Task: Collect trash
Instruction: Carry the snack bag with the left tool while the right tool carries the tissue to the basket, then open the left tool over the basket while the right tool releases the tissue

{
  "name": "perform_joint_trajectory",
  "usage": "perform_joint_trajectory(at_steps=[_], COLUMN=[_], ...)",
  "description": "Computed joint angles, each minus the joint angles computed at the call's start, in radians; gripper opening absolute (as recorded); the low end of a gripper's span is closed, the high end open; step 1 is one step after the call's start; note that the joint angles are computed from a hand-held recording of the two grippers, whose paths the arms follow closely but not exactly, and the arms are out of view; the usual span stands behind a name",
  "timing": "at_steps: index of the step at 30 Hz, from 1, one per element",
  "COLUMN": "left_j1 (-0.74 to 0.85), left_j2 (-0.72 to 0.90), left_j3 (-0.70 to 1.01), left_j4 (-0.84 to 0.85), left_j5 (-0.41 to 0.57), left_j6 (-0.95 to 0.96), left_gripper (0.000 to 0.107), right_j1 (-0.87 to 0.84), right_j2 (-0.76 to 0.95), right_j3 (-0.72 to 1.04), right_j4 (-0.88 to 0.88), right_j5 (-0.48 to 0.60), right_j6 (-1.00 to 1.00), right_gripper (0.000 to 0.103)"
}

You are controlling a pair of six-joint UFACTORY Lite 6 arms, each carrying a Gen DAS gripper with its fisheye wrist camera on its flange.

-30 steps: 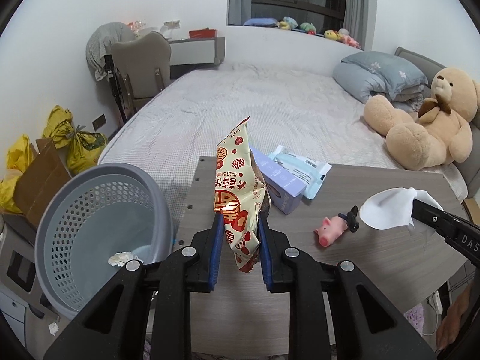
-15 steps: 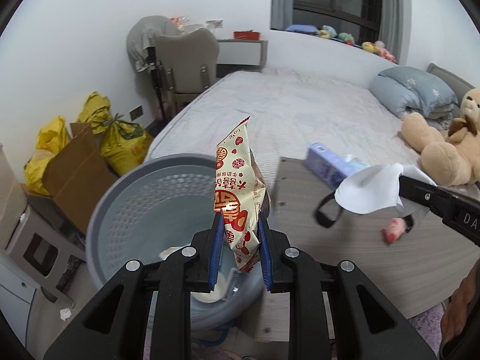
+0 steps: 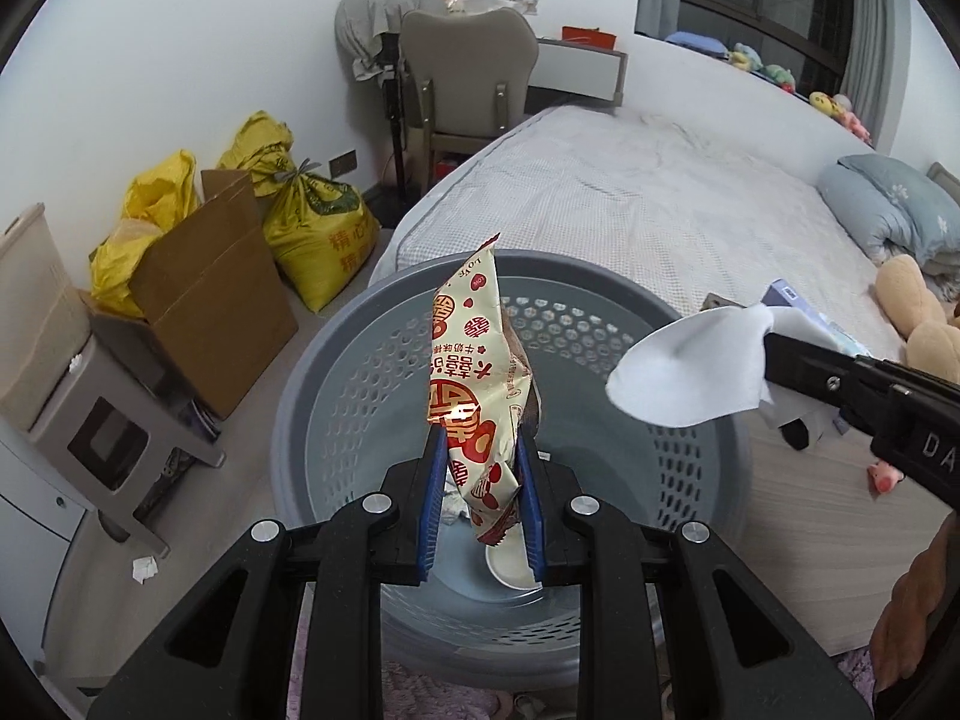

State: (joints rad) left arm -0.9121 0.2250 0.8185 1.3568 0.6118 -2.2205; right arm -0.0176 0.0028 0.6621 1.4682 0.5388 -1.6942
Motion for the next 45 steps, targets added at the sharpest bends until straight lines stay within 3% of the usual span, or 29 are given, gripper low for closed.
perform_joint_trajectory(at_steps=[11, 14, 15, 17, 22, 27, 45], left_j1=[0.072, 0.071, 0.069, 0.061, 0.051, 0.032, -0.05], left_j2=[0.004, 0.003, 0.001, -0.008, -0.026, -0.031, -0.09], left_j3=[-0.03, -0.027, -0.028, -0.035, -0.042, -0.048, -0.068], left_j4=[-0.007, -0.027, -0.031, -0.038, -0.061, -0.082, -0.147], left_j5=[-0.043, -0.031, -0.025, -0.006, 0.021, 0.054, 0.187], left_j6=[0.005, 0.02, 0.021, 0.014, 0.02, 0.014, 0.024], left_gripper=[0.03, 0.04, 0.048, 0.063, 0.064, 0.074, 0.093], right_j1=[0.113, 0.105, 0.102, 0.093, 0.077, 0.078, 0.072], right_j2=[0.181, 0.19, 0.185, 0.172, 0.134, 0.118, -0.04], right_j3=[0.098, 0.105, 0.1, 0.088, 0.055, 0.032, -0.081], right_j4=[0.065, 0.068, 0.081, 0.1, 0.136, 0.132, 0.163], right_j5=[-0.049, -0.051, -0.051, -0.047, -0.049, -0.058, -0.095], right_j6=[-0.03, -0.038, -0.048, -0.07, -0.104, -0.102, -0.131], right_gripper=[0.01, 0.02, 0.026, 0.029, 0.037, 0.037, 0.056])
